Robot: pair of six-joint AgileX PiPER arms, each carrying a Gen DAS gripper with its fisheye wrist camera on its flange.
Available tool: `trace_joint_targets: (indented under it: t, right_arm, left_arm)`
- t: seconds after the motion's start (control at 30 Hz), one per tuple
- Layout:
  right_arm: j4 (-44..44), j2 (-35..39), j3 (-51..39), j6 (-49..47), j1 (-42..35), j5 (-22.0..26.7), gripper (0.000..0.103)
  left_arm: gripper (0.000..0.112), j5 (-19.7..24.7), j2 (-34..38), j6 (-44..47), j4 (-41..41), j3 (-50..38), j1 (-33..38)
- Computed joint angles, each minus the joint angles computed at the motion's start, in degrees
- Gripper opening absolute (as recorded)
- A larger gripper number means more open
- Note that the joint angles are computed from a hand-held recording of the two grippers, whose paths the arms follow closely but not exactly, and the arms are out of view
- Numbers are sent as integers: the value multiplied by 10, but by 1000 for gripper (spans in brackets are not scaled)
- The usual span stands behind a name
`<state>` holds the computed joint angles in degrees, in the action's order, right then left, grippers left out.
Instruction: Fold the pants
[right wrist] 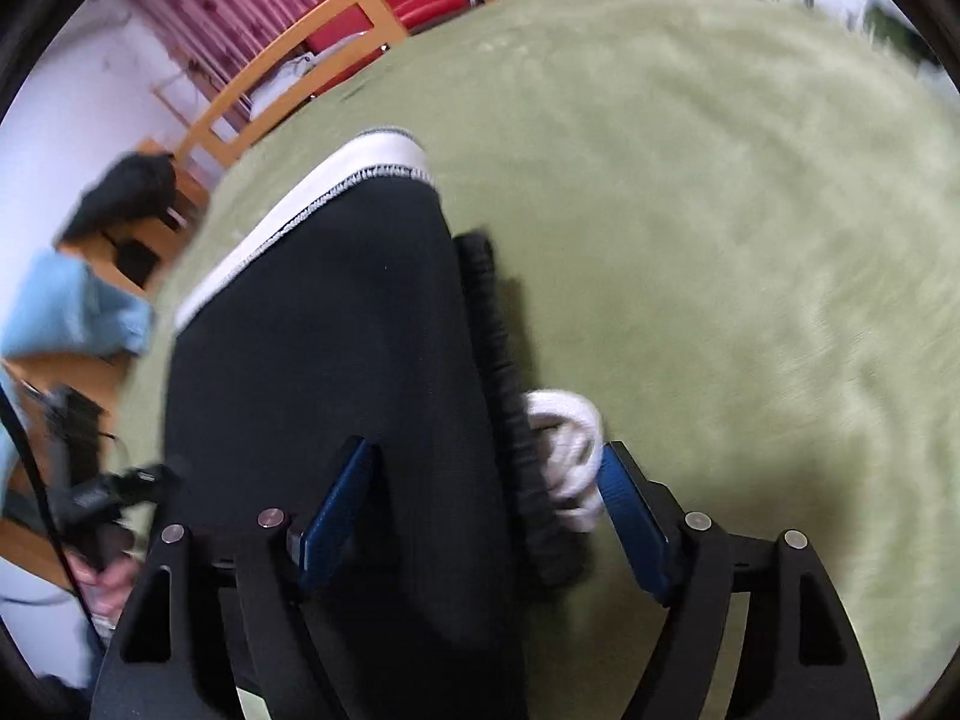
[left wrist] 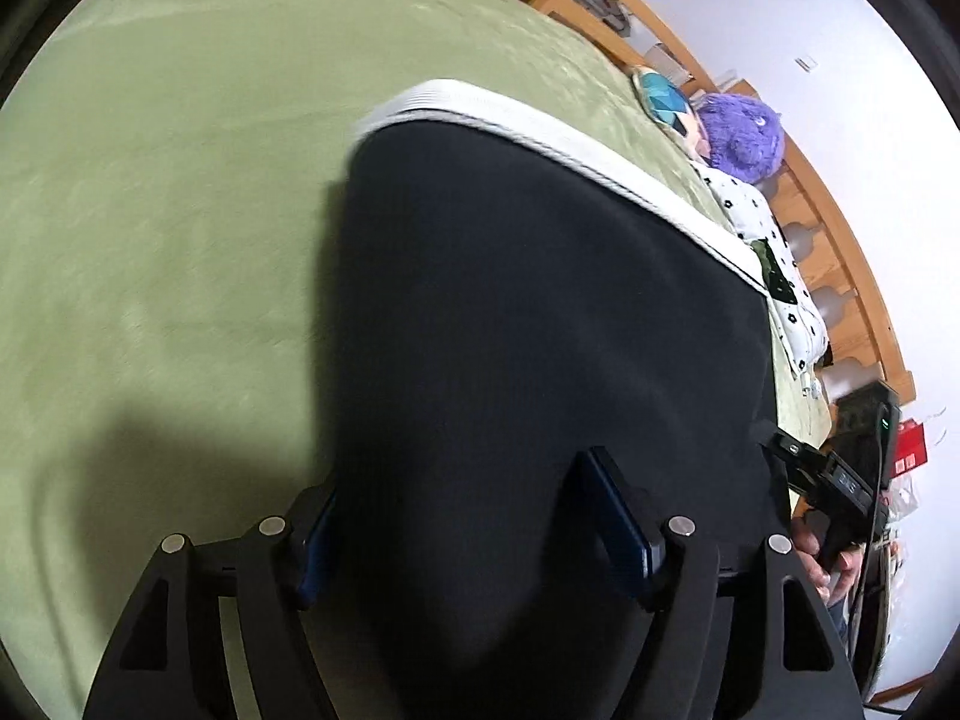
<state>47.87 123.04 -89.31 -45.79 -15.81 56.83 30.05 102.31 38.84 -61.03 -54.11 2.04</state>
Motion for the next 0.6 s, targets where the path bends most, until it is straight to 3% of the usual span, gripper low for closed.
trace_joint_targets:
  t: [0.1, 0.17, 0.27, 0.33, 0.4, 0.6]
  right_arm:
    - [10, 41, -46, 29, 3, 34, 79]
    - [-2, 39, -55, 37, 6, 39, 75]
    - [-9, 0, -23, 33, 10, 16, 55]
    - [2, -36, 7, 34, 8, -1, 36]
    - [28, -57, 18, 39, 1, 6, 26]
    - [62, -130, 74, 74, 63, -26, 21]
  left_arm:
    - [67, 9, 8, -39, 39, -21, -5]
    - [46, 20, 0, -18, 22, -16, 6]
    - [25, 37, -24, 49, -34, 5, 32]
    - [22, 67, -32, 57, -46, 2, 53]
    - [19, 110, -35, 63, -53, -8, 79]
    - [18, 160, -89, 36, 31, -42, 152]
